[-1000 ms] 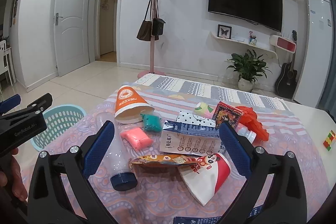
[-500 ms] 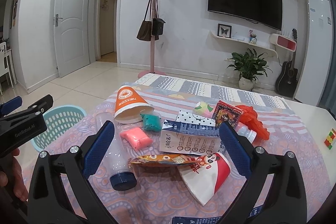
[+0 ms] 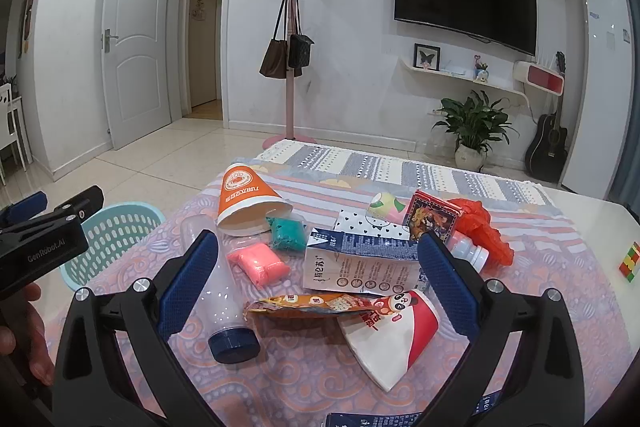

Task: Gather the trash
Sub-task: 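Reach both grippers toward the trash items on the table, then grasp the clear plastic bottle with left gripper while right grasps red-white paper cup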

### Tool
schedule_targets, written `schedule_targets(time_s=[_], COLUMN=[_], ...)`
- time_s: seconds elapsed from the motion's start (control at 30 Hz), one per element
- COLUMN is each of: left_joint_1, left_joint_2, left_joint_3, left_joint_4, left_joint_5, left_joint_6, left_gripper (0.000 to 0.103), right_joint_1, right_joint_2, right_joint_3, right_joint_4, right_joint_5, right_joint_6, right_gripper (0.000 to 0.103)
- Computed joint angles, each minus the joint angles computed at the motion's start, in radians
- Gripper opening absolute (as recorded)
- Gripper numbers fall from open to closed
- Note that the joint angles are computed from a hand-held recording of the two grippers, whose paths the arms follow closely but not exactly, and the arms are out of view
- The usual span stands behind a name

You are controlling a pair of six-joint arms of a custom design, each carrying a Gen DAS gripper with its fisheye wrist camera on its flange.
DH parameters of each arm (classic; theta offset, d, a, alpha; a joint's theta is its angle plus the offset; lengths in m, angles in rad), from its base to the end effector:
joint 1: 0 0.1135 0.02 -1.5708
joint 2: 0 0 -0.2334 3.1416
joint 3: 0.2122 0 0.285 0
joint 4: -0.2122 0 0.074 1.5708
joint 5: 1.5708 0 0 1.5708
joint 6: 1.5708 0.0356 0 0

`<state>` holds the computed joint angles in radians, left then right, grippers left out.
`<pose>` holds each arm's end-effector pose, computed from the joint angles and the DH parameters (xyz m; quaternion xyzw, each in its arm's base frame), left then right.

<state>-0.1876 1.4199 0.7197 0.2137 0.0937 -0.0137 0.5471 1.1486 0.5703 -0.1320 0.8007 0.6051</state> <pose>0.3269 -0.0655 0.1595 0.0984 0.8503 -0.0917 0.5088 0.2399 0.1162 0.1600 0.1868 0.8319 -0.0878 0.5151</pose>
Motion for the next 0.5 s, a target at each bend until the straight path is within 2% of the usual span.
schedule_targets(time_s=[0.2, 0.37, 0.43, 0.5], left_joint_1=[0.015, 0.019, 0.015, 0.011], left_joint_2=[0.021, 0.041, 0.047, 0.071], left_joint_3=[0.024, 0.051, 0.067, 0.101], left_joint_4=[-0.026, -0.051, -0.071, -0.113], left_joint_5=[0.042, 0.08, 0.107, 0.15], left_joint_6=[-0.001, 0.001, -0.001, -0.013], left_gripper=[0.093, 0.093, 0.093, 0.093], right_joint_1=[-0.007, -0.021, -0.032, -0.045], right_joint_2=[-0.018, -0.025, -0.044, -0.066], right_joint_3=[-0.009, -0.001, -0.01, -0.023], right_joint_4=[-0.012, -0.075, -0.097, -0.114], right_joint_5=[-0.002, 0.032, 0.036, 0.025], right_joint_6=[0.013, 0.054, 0.061, 0.058], right_gripper=[0.096, 0.095, 0.089, 0.076])
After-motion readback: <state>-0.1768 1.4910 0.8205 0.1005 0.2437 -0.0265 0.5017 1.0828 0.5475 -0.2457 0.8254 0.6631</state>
